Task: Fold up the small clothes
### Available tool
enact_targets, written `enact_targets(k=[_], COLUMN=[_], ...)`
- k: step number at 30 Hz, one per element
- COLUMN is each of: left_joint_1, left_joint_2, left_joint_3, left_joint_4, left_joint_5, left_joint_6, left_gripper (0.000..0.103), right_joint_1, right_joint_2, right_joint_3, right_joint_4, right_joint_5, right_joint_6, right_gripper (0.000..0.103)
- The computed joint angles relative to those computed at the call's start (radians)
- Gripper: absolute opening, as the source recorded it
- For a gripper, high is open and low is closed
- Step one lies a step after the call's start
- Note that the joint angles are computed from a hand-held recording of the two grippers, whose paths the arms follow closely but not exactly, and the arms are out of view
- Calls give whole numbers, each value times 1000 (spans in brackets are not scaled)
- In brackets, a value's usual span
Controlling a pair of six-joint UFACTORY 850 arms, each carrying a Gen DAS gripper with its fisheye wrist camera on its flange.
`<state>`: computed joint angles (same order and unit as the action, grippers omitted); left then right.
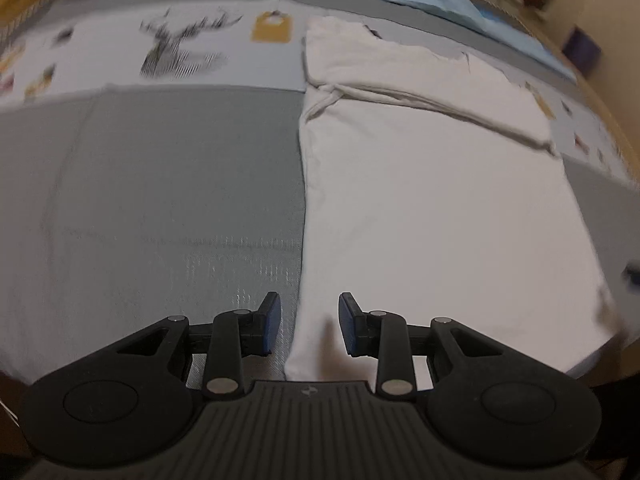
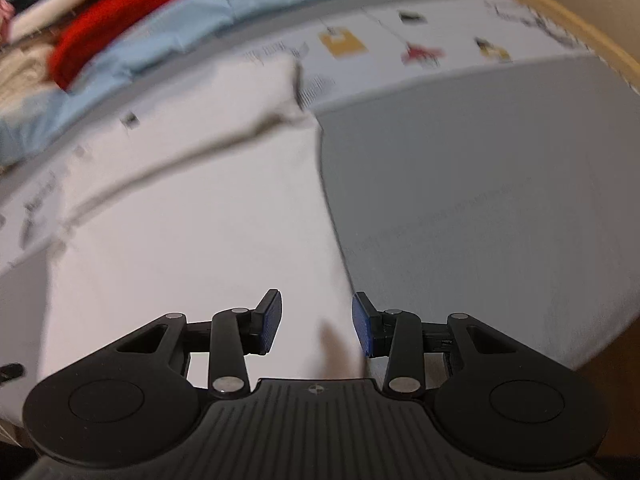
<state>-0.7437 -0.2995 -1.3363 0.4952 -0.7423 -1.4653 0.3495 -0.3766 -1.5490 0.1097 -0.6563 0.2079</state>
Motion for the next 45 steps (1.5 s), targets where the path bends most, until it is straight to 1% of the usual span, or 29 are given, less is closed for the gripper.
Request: enact_targets(k=[2,3,5,6,8,10,13,17,20,21,22,23,24,25,26,27,28,30,33,35,45], left_joint_1=[12,17,28,37,48,55,56,64,64,63,62,61,62,62,56,52,49,43,53,51,48], left_joint_2=[24,30,38,42,50,37,4,-11,-21,-23,-24,-29,-30,-30,-27,-23,-18,-8,-17,-30,-44], left_joint_3=[35,45,63,69,85,72,42,37,32,32,30,25,24,23,25,24,24,30,29,18,3], left_joint_4=[-1,-14,-60,-94,-140,-180,-235,-290,-293,-293,-292,-296,-316,-335,-340,-341,-337,-319,-362,-361,-347], left_joint_5=[45,47,51,68,102,92,43,47,43,43,41,41,46,51,54,53,52,43,20,13,7], left_joint_6=[-23,-25,-22,-14,10,65,139,190,209,216,224,240,274,299,311,326,329,312,330,346,350], left_gripper=[37,37,37,37,37,37,37,37,36,35,32,27,11,7,7,7,7,7,9,9,9], right_joint_1=[-3,-5,-5,-5,-14,-16,-12,-6,1,4,6,6,6,8,8,6,5,6,3,6,10], right_joint_2=[-9,-15,-25,-29,-33,-34,-50,-70,-75,-75,-74,-76,-76,-76,-74,-71,-68,-62,-63,-64,-65], right_joint_3=[5,5,3,2,1,6,-8,-30,-34,-34,-34,-37,-39,-39,-38,-37,-36,-32,-27,-29,-30], right_joint_4=[2,9,-24,-38,-7,25,17,-2,-14,-16,-12,-4,4,10,26,51,64,59,50,38,21], right_joint_5=[-12,-12,-29,-40,-53,-54,-83,-136,-173,-175,-180,-189,-197,-202,-209,-216,-219,-224,-232,-234,-230], right_joint_6=[21,21,52,72,72,49,33,28,13,4,-8,-21,-33,-44,-66,-93,-110,-110,-92,-88,-88], right_gripper=[41,41,41,41,42,45,46,46,46,46,46,46,45,39,34,26,22,21,21,22,22])
